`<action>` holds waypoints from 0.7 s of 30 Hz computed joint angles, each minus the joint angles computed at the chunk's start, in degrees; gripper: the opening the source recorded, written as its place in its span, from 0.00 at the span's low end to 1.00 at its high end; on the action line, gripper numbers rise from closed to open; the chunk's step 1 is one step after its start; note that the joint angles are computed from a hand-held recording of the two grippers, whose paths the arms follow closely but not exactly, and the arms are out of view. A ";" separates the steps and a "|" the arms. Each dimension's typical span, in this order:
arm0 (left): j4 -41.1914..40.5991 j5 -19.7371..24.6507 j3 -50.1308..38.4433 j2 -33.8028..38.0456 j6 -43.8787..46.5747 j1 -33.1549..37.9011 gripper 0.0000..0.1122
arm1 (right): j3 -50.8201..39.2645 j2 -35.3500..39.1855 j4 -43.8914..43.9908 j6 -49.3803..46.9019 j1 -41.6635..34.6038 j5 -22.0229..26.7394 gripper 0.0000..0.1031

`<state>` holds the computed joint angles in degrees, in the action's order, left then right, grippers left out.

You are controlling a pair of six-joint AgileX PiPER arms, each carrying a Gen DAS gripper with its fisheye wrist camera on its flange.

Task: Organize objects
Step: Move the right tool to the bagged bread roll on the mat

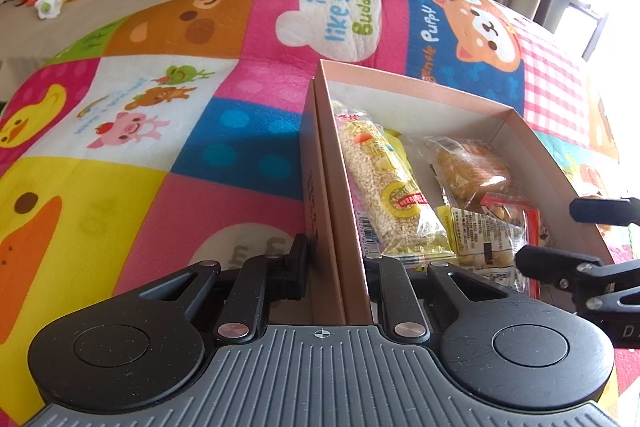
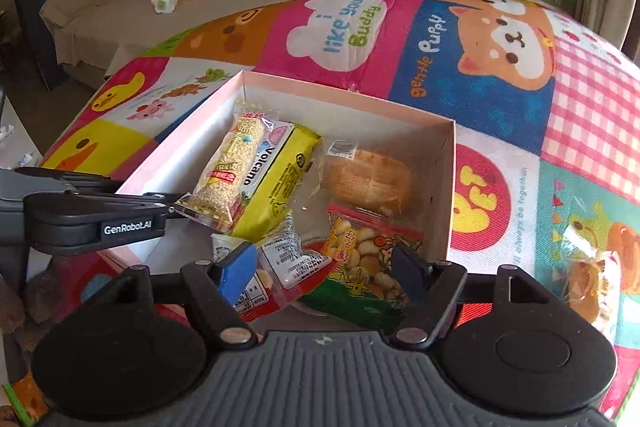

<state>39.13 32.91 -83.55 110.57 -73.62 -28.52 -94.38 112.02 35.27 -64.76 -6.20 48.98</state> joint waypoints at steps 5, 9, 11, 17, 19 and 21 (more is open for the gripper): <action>-0.16 0.16 -0.12 0.03 0.24 0.00 0.16 | -4.68 -0.28 2.94 -0.82 -4.57 5.06 0.66; -0.27 0.36 -0.30 0.07 0.30 -0.10 0.16 | -12.30 1.79 7.94 1.67 -12.21 7.59 0.72; -0.13 0.43 -0.37 0.09 0.09 -0.15 0.16 | -18.81 5.13 7.06 6.73 -15.36 9.31 0.73; 0.08 0.32 -0.23 0.04 -0.20 -0.17 0.16 | -38.38 18.79 0.41 22.46 -20.24 15.58 0.81; 0.05 0.36 -0.19 0.01 -0.06 -0.16 0.16 | -38.85 20.92 -1.99 24.21 -19.55 14.03 0.82; 0.19 0.43 -0.20 0.01 -0.22 -0.19 0.16 | -41.58 24.31 -5.10 27.16 -18.31 12.69 0.82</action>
<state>39.32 33.34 -83.74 110.59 -73.84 -28.71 -135.96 136.33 30.17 -37.59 -24.51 61.67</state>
